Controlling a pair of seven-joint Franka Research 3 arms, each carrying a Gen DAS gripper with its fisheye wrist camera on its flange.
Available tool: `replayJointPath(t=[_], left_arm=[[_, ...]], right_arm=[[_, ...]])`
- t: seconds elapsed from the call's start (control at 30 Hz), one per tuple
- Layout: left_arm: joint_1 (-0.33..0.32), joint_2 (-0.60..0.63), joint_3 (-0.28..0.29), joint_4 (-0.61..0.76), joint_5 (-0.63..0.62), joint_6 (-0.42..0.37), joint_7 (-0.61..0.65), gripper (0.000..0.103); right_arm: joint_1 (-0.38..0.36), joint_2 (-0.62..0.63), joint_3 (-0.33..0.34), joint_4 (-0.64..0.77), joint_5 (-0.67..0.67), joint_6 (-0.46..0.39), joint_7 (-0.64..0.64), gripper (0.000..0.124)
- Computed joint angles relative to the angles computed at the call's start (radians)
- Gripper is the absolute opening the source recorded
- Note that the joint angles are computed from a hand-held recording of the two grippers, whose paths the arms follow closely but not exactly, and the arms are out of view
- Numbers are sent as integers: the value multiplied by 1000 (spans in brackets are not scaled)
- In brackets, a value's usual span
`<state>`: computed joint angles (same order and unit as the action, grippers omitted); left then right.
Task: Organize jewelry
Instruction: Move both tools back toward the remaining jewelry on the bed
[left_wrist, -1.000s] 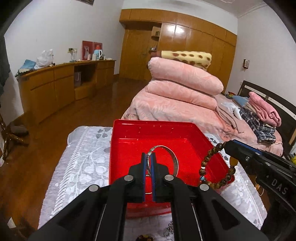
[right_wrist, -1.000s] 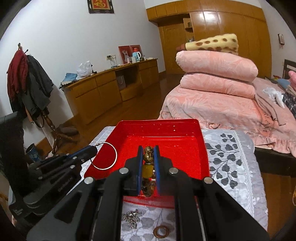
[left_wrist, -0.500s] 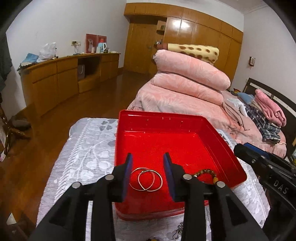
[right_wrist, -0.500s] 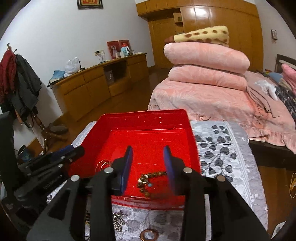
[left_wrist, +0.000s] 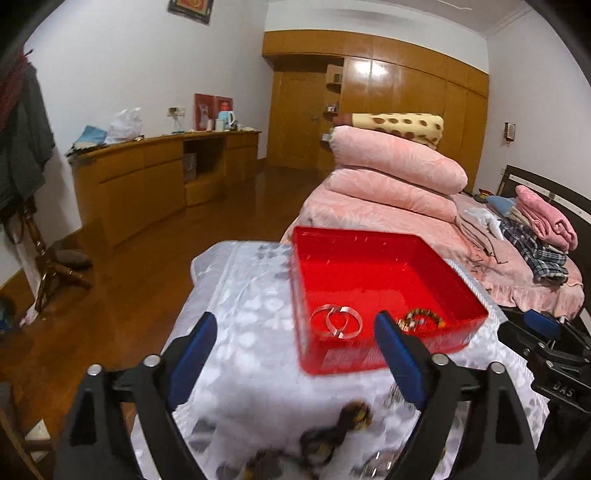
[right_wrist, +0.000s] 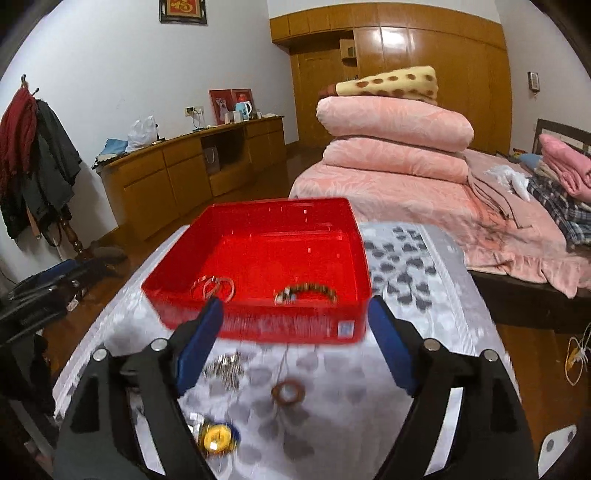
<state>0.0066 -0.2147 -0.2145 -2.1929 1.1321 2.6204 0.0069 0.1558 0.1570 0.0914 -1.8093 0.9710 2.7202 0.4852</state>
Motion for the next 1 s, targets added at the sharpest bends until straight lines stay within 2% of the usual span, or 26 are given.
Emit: replayJointPath(t=[0.17,0.47,0.67,1.0], left_arm=[[-18,-71,-21,-92,-37,-37,20,86],[-45,-146,-48,-208,-136,-58,78,86],[-58,-153,-53,-263,-214,-52,102,86],[-54,-122,-50,-268,-255,-19,120,86]], right_arm=[[4,-70,-15,-114,-1,2,-6,85],[37,-171,-47,-273,-21,2,-26,85],[58,-220,-66,-340,-20,2,-41,85],[84,-256,-82,-390,-23,2,-68,85]])
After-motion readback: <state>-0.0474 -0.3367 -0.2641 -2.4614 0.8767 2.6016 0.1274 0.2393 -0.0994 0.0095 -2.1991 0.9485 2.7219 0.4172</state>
